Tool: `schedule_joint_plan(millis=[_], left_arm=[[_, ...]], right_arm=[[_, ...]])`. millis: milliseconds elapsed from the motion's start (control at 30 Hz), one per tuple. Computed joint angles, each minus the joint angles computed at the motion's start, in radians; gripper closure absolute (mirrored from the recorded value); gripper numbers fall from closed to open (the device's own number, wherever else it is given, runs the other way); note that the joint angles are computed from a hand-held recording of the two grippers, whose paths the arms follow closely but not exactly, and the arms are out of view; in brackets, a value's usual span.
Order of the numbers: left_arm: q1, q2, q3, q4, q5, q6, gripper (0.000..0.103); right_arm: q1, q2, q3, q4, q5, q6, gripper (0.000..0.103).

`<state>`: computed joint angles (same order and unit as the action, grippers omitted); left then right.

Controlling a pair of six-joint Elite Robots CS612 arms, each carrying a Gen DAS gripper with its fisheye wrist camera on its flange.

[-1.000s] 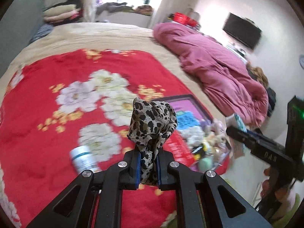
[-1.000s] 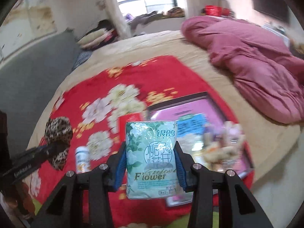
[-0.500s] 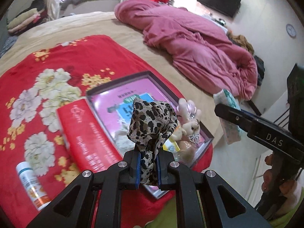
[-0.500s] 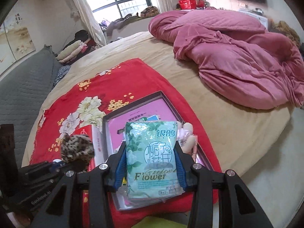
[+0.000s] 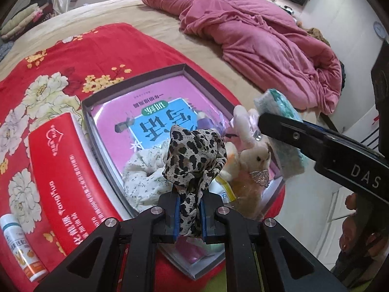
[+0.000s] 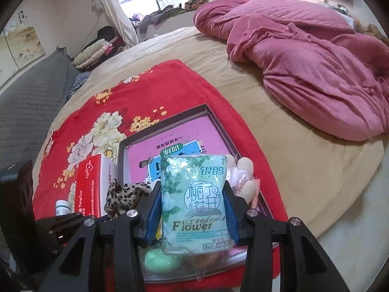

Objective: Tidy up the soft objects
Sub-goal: 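Carry the leopard scrunchie and green tissue pack over the pink tray, then lower the leopard scrunchie with the left tool while the right tool lowers the tissue pack, then open both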

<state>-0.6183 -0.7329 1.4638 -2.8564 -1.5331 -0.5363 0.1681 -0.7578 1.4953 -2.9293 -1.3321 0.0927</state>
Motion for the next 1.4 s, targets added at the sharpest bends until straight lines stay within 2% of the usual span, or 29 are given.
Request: schedule_joint_plan(millis=[567, 633, 700, 833, 933, 1000, 1067, 1167, 1300, 1400], left_arm=[[0.001, 0.031, -0.033, 0.045, -0.004, 0.005, 0.088], [0.001, 0.031, -0.034, 0.045, -0.005, 0.009, 0.087], [0.001, 0.03, -0.034, 0.044, -0.003, 0.009, 0.085], [0.003, 0.031, -0.034, 0.042, -0.007, 0.007, 0.083], [0.004, 0.031, -0.034, 0.038, -0.013, 0.006, 0.075], [0.003, 0.03, -0.032, 0.033, -0.007, 0.004, 0.059], [0.002, 0.029, -0.031, 0.026, -0.005, 0.005, 0.053], [0.001, 0.027, -0.03, 0.021, -0.006, 0.01, 0.052], [-0.001, 0.022, -0.023, 0.001, -0.002, 0.017, 0.038], [-0.001, 0.018, -0.021, 0.002, 0.002, 0.02, 0.036]], right_arm=[[0.012, 0.057, -0.073, 0.091, -0.021, -0.047, 0.053], [0.013, 0.06, -0.077, 0.095, -0.021, -0.044, 0.05], [0.01, 0.059, -0.072, 0.079, -0.005, -0.035, 0.041], [0.006, 0.05, -0.057, 0.046, 0.012, -0.024, 0.039], [0.004, 0.04, -0.044, 0.031, -0.005, -0.009, 0.039], [0.001, 0.032, -0.032, 0.014, -0.007, 0.005, 0.039], [-0.002, 0.024, -0.021, 0.001, -0.011, 0.013, 0.039], [-0.005, 0.014, -0.007, -0.015, -0.018, 0.02, 0.039], [-0.007, 0.003, 0.007, -0.027, -0.031, 0.028, 0.038], [-0.008, -0.004, 0.015, -0.034, -0.039, 0.035, 0.038]])
